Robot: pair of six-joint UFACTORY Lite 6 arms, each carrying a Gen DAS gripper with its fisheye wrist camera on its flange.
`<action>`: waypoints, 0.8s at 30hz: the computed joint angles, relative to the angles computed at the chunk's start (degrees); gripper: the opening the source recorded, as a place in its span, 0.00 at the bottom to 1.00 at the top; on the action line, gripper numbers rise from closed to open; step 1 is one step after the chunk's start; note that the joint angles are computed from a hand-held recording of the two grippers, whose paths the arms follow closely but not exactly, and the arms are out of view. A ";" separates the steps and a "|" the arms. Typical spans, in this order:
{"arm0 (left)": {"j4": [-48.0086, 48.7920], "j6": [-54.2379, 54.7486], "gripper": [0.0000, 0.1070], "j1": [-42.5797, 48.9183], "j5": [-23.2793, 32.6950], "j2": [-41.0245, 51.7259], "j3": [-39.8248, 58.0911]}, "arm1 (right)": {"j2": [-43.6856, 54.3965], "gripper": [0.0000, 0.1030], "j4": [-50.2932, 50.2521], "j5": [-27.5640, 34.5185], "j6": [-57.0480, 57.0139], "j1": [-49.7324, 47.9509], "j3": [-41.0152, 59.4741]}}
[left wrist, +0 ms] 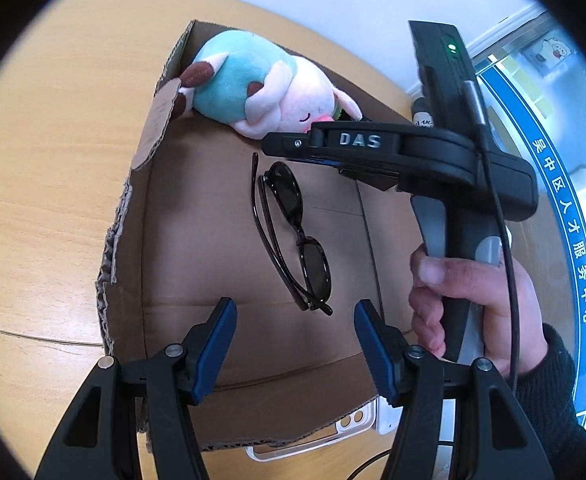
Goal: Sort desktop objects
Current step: 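Lower the sunglasses into the box and open the right tool, then move the right tool back toward the white power bank on the table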
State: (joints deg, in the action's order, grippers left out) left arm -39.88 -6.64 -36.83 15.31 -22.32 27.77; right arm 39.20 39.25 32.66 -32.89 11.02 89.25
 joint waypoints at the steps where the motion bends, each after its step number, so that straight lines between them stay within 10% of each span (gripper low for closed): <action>1: 1.91 -2.13 0.57 -0.61 0.03 -0.38 0.09 | -1.61 0.56 -1.10 -0.64 0.30 0.02 -1.33; 2: 3.03 -3.27 0.57 -1.27 0.13 -0.16 0.54 | -4.87 0.87 -1.10 -2.14 -1.07 -0.16 -4.74; 4: 2.07 -2.29 0.57 -2.48 0.14 2.27 2.58 | -12.79 0.97 1.64 -5.52 -6.03 -1.48 -13.24; 13: -7.04 6.64 0.57 -2.20 3.13 32.85 26.70 | -40.77 1.00 16.78 2.17 -32.14 -27.22 -40.91; 24: 6.61 -7.27 0.56 4.07 8.48 48.61 43.11 | -42.05 1.00 14.61 -7.15 -33.60 -13.71 -50.93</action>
